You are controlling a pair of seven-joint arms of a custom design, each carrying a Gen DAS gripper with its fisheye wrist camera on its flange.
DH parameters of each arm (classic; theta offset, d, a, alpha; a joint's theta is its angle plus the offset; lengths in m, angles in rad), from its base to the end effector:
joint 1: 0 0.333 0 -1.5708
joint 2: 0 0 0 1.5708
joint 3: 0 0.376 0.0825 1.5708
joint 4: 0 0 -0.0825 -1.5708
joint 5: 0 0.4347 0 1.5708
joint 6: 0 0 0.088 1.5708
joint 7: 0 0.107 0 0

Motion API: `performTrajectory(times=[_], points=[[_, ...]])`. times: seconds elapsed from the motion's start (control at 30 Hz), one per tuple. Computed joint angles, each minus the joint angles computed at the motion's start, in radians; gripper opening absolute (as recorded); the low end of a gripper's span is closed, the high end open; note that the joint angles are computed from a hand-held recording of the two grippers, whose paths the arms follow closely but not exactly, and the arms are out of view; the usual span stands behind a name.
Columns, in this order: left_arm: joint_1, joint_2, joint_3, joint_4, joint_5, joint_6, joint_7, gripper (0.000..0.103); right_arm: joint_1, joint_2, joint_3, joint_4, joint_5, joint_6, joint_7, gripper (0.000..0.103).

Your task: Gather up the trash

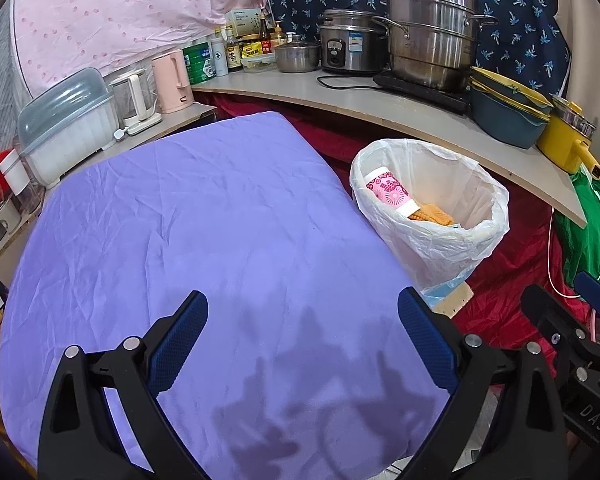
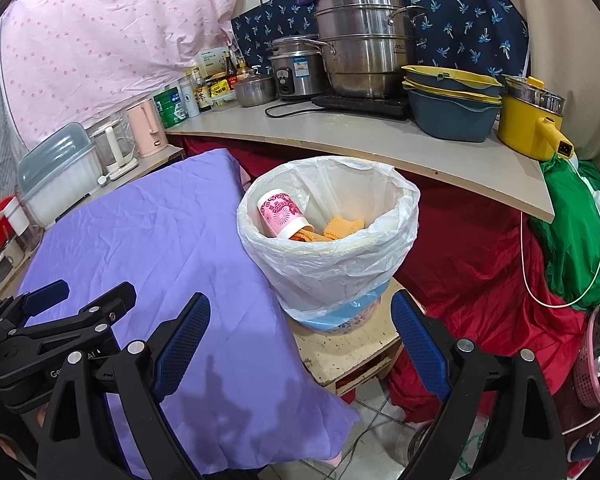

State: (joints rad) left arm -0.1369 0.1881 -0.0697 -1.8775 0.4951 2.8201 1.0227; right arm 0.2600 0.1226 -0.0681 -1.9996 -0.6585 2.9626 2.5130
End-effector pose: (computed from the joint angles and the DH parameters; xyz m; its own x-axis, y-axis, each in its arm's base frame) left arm 0.6884 -0.1649 0.5308 -0.0456 -0.9982 -0.0393 -0.6953 0.0600 -0.7162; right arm 0.6517 0.1707 0.5206 -0.0767 -0.9862 -0.1464 -0.6306 0.1618 -0.7591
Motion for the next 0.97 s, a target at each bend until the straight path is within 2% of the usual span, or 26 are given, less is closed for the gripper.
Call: performTrajectory(times=[0.33,0.47,0.67,0.97], points=[[-0.003,-0.005,0.003,-0.009,0.015,0.007,-0.013,0.091,0.003,0.004,0.000,0.009,0.012,-0.008,-0.012,0.088],[-0.004,-0.005,0.005,-0.008,0.028,0.009,-0.024,0.092,-0.003,0.009,0.008,0.016,0.032,-0.013,-0.044,0.097],[-0.004,-0.007,0.006,-0.010,0.036,0.012,-0.033,0.092,0.009,0.006,-0.008,0.017,-0.002,-0.014,-0.004,0.097],[-0.001,-0.006,0.004,-0.009,0.035,0.005,-0.035,0.091,0.003,0.004,0.000,0.012,-0.002,-0.017,-0.008,0.097]])
